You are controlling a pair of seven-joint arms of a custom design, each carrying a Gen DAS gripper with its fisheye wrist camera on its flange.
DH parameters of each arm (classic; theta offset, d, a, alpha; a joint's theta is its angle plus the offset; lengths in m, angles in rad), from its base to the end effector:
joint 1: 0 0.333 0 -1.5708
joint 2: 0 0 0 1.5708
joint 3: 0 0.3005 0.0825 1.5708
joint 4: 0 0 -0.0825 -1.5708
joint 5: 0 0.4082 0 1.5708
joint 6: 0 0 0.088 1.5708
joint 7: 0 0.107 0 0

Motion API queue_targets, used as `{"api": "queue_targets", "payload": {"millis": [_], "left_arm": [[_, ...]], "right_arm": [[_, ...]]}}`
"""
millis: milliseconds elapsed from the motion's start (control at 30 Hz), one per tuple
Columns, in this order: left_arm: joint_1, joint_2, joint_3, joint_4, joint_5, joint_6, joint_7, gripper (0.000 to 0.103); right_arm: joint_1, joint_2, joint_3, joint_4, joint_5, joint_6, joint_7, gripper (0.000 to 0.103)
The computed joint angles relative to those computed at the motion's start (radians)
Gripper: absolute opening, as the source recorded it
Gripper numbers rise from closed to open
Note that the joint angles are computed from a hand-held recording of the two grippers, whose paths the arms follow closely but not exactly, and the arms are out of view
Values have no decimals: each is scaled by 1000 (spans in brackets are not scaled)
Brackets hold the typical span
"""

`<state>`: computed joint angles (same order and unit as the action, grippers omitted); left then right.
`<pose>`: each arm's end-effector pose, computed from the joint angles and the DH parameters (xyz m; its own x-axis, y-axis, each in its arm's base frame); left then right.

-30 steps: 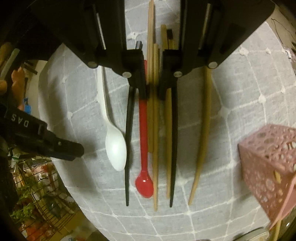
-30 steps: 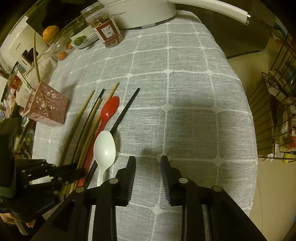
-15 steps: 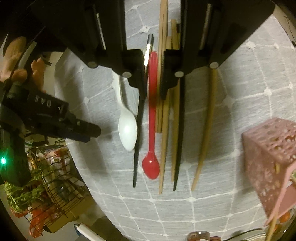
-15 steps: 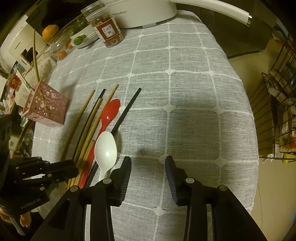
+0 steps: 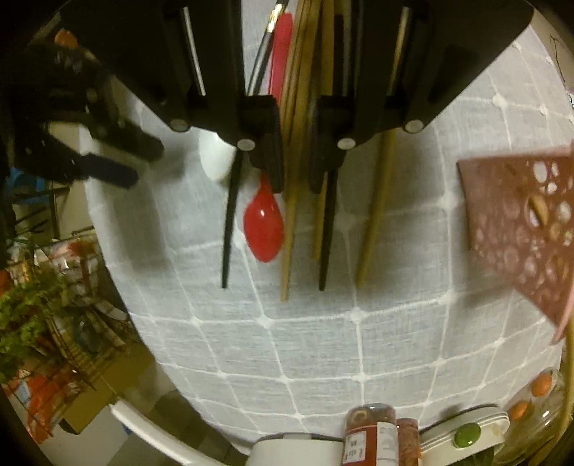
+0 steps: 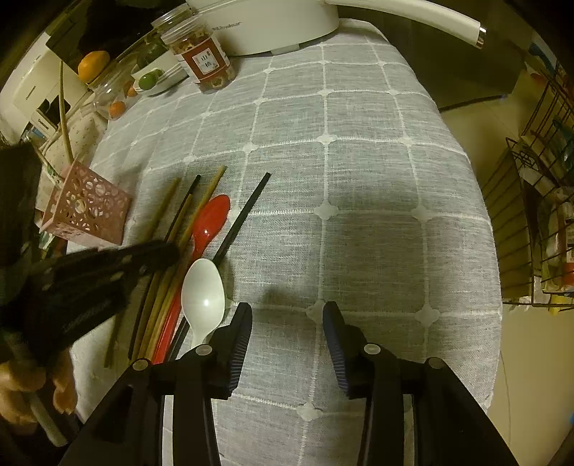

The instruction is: Organize utensils

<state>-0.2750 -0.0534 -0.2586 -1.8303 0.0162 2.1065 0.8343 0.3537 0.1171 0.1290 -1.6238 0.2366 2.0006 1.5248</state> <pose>0.5164 -0.3076 0.5609 0.1647 -0.9670 0.1943 -0.9424 -0.2124 -0.2582 0.5673 0.3089 0.5557 0.4549 -0.8592 -0.2341 -0.8815 -0.3969 -0.2558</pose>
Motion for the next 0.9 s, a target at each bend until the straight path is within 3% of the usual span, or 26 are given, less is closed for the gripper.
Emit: {"api": "queue_targets", "payload": {"millis": [300,467,900], "left_arm": [[-6,75,9,86,52,-36,-34,14],[-14,77,12,99,84,-60,-28,7],[24,-249,-15,-147,40,32,41,7]], "right_arm": [[-4,12,-1,16,-1,-2,13,43],[-5,14,0,19,5,-1,19,43],[3,42,12,57,53,6,24,48]]}}
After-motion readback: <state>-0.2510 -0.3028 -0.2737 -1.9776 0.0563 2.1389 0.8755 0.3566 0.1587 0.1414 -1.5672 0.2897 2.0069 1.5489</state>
